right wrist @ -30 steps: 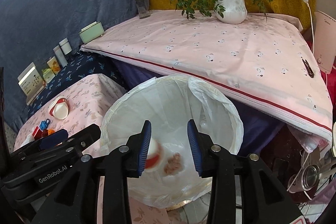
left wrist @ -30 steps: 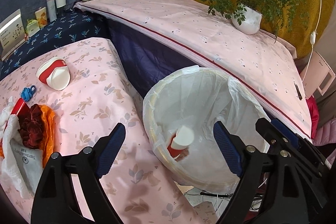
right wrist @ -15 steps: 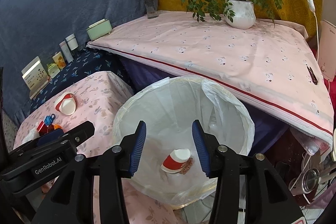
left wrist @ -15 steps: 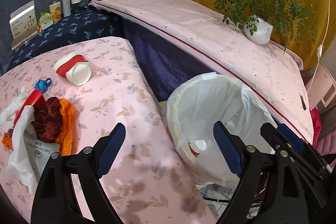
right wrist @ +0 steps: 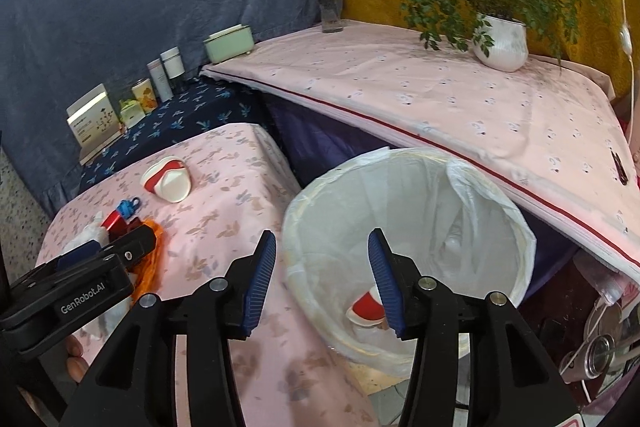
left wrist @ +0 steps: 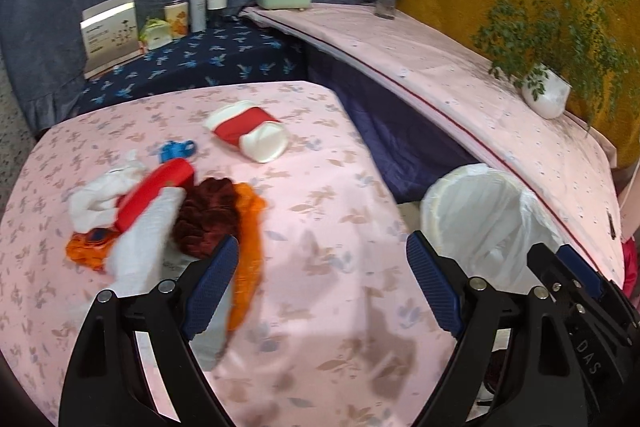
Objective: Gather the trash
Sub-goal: 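Grasp the white towel with the left gripper while the right grasps the grey pouch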
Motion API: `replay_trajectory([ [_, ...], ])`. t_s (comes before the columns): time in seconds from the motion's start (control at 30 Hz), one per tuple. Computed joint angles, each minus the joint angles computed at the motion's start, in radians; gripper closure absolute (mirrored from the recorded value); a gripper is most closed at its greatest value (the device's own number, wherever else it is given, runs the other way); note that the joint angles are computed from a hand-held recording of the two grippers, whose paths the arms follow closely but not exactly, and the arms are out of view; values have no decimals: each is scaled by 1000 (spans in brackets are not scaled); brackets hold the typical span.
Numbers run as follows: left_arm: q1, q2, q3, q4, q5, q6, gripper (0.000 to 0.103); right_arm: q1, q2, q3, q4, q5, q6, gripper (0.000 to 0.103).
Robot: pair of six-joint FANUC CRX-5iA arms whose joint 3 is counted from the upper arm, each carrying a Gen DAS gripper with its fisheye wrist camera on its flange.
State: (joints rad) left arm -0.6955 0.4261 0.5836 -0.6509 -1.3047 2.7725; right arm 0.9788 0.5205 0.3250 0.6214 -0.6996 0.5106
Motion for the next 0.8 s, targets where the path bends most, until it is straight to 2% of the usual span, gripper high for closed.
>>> replay_trajectory([
  [0.27,6,-76,-102,-28,-69,73,22,43,43,84,-67,-17,94,54],
  [0.6,41,-164,-239,-10,-60,140,23,86,108,204,-167,-56,218,54],
  [0.73,63,-195,-291,20,-31,146,34,99,139,256,-204,-80,261,54],
  [0.8,80,-214,-325,45,-1,140,43,105,157,286,-225,-94,285,54],
])
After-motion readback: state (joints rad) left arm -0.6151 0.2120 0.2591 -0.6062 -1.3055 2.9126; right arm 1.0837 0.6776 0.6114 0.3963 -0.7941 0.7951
